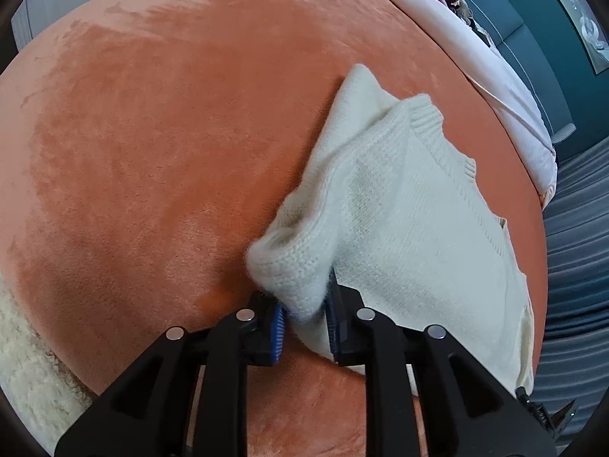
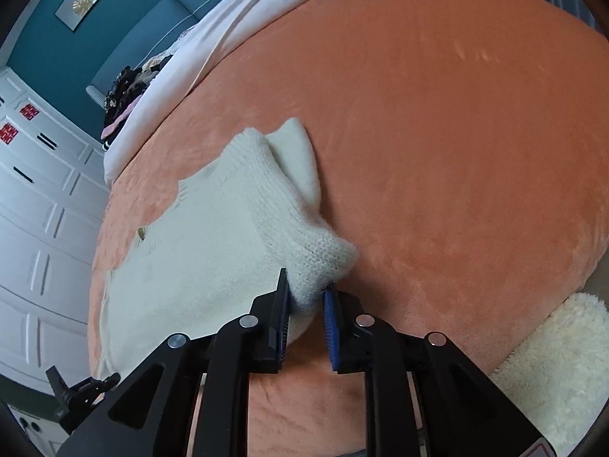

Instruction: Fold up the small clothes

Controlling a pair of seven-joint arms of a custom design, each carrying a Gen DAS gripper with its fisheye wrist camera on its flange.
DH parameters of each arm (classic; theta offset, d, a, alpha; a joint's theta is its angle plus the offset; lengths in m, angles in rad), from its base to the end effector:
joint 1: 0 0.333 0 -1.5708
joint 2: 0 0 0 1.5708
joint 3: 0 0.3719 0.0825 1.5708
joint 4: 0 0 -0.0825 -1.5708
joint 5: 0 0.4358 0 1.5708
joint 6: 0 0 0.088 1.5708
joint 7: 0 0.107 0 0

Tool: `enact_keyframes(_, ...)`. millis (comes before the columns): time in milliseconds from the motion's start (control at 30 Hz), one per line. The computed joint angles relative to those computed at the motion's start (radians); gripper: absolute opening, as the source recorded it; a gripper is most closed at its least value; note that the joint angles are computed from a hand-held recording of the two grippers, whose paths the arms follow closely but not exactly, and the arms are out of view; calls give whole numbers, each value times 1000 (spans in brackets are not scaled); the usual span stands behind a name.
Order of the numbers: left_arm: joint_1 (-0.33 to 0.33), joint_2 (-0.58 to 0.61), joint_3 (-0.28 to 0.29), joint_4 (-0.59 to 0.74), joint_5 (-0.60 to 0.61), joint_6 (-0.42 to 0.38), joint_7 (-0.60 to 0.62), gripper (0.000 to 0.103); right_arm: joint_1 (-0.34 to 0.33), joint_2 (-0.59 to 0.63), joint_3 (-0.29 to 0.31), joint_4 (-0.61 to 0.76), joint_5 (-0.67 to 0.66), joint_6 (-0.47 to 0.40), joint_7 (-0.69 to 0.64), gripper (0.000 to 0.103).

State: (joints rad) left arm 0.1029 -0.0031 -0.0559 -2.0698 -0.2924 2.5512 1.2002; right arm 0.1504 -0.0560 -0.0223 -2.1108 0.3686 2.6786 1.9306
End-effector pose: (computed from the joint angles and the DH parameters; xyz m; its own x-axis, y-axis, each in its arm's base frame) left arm 0.6305 0.0335 0.5161 0.4796 -0.7842 0.3936 -0.7319 -0.6050 -0.3135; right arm 0.6150 0.0677 0.5419 -0.3323 -0.8081 -0.4864 -0.7496 0.5393 -0.3838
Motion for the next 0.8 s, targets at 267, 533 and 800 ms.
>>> enact_keyframes(267, -1, 2, 1, 2, 10, -5, 26, 21, -26, 51, 6, 77, -155, -62, 98, 25)
enact_keyframes(533, -6, 11, -4, 8, 73, 2, 36, 22, -55, -17, -10, 34, -383, -72, 378, 29)
enact_keyframes(800, -9, 19, -3, 22, 104, -14, 19, 23, 38, 209, 108, 354, 100, -114, -351, 23)
